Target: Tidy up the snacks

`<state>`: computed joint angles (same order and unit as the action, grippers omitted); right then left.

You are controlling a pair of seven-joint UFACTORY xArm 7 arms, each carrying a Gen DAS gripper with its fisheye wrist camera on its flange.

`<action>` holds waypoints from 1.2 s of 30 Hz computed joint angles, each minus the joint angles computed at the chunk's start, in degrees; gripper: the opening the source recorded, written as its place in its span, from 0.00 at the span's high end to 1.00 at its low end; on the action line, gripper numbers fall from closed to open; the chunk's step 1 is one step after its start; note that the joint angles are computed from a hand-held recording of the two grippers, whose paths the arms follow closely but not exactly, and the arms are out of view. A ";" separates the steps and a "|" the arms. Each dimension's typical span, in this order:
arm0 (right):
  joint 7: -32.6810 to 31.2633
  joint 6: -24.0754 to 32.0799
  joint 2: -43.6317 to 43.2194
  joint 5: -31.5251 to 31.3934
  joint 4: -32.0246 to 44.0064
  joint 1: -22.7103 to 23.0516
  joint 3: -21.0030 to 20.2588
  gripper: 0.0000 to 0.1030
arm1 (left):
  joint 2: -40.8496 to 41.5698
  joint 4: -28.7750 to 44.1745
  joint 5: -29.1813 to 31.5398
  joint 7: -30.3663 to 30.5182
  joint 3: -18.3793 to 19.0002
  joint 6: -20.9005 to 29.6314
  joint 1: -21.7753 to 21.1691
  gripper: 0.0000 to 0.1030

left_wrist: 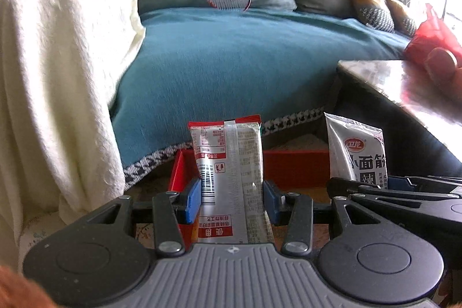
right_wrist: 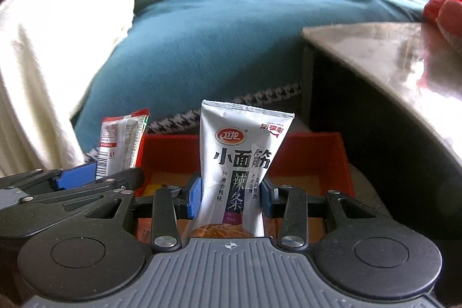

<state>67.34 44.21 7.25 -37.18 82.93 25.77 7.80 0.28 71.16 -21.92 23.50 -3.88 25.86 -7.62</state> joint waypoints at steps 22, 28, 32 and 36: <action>-5.58 2.43 5.20 10.02 2.52 0.35 -1.18 0.53 | 4.39 0.49 10.51 -8.27 -0.49 3.56 0.34 0.64; -5.80 2.57 5.13 10.83 2.29 0.56 -1.41 0.52 | 4.74 0.87 10.91 -8.43 -0.49 4.51 0.56 0.64; -6.04 3.07 5.68 11.09 2.84 0.61 -1.49 0.49 | 5.14 1.29 11.28 -8.98 -0.49 5.01 0.57 0.63; -5.25 3.42 5.85 10.22 3.14 0.90 -1.91 0.41 | 5.43 1.48 12.00 -9.66 -0.43 5.47 0.59 0.62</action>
